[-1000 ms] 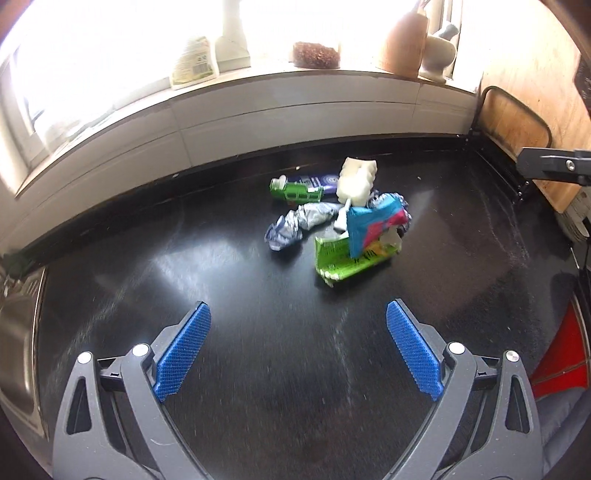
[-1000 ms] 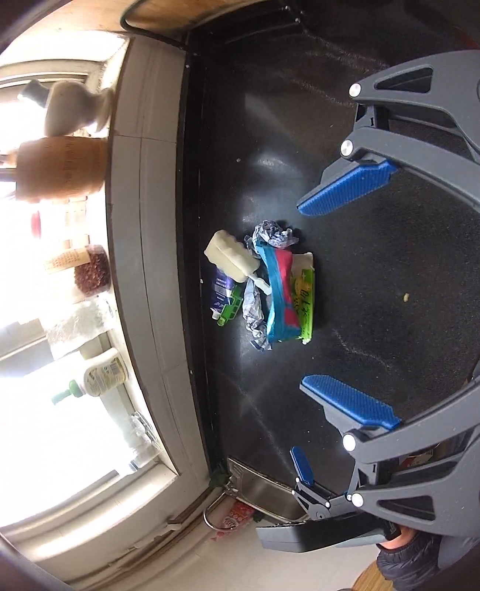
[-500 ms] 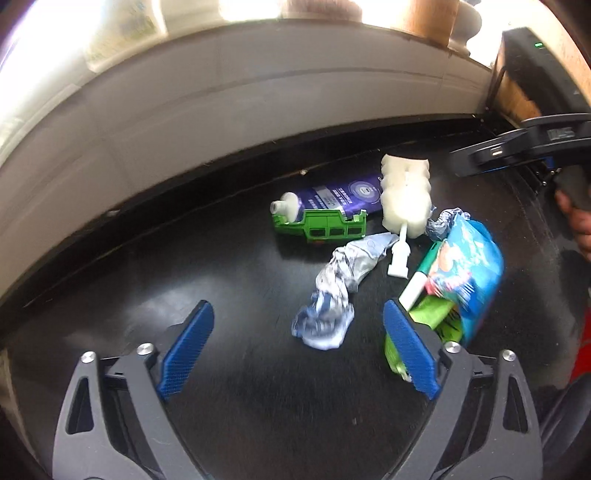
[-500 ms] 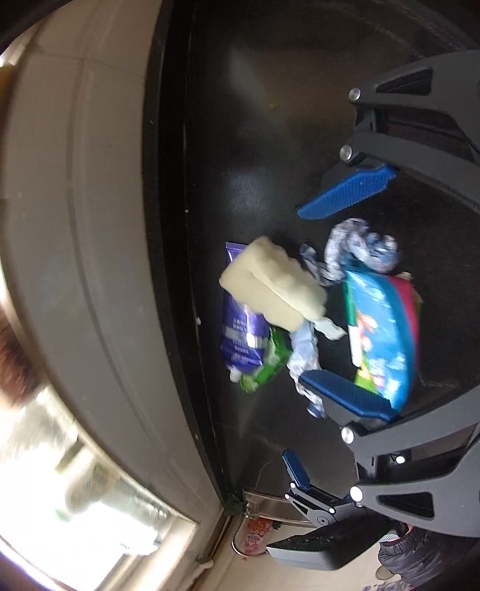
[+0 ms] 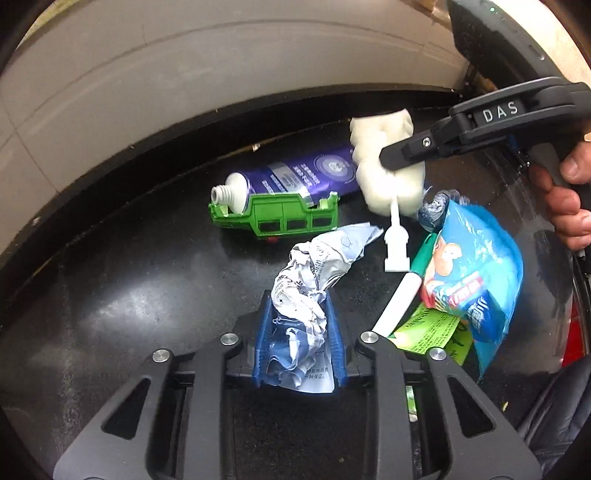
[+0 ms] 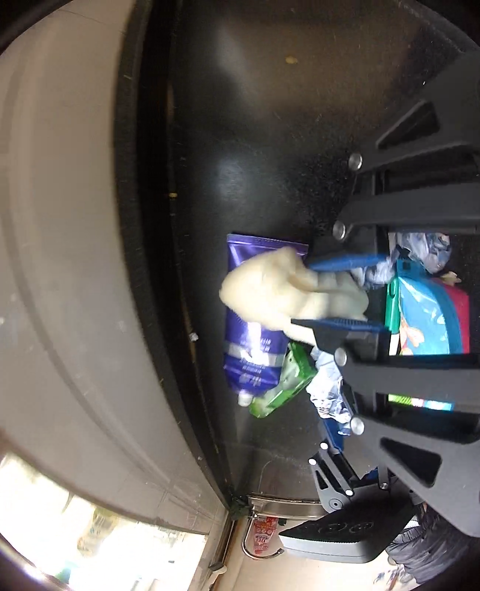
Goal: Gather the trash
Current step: 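Grasp the crumpled foil wrapper with the left tool while the right tool grasps the white squeeze bottle, then carry the foil wrapper and white bottle over the trash bin with both tools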
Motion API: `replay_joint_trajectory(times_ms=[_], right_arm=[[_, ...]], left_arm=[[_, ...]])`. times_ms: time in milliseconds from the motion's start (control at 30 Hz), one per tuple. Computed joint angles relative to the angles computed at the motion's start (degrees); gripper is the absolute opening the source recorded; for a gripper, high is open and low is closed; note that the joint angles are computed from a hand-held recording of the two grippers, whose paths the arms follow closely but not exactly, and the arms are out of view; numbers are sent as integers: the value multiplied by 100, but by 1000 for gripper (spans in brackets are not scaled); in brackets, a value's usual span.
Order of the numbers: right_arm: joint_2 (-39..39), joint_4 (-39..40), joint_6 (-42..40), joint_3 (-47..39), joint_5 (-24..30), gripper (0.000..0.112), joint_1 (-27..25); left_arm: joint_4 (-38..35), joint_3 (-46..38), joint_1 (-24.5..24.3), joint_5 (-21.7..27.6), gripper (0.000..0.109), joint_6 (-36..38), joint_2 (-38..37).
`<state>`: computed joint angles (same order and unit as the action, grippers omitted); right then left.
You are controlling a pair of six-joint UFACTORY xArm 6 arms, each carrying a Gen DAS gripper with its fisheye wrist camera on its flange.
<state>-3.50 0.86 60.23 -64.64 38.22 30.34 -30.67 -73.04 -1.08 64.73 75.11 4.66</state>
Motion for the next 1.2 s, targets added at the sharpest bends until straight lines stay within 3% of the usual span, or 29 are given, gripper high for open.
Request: replay_joint_trajectory(times_ms=[267, 467, 867, 1200], right_arm=[[-296, -1133, 720, -568, 532, 20, 345], [-534, -1806, 1168, -1001, 1109, 20, 953], [-468, -2338, 1829, -1469, 2055, 20, 2269], [-175, -2459, 1756, -1988, 2429, 20, 2624]], left_arm=[[-273, 64, 455, 196, 25, -208, -685], [-303, 405, 958, 323, 25, -476, -1466], [-321, 1535, 1959, 724, 25, -329, -2816], [-412, 1641, 2525, 873, 25, -128, -3036]])
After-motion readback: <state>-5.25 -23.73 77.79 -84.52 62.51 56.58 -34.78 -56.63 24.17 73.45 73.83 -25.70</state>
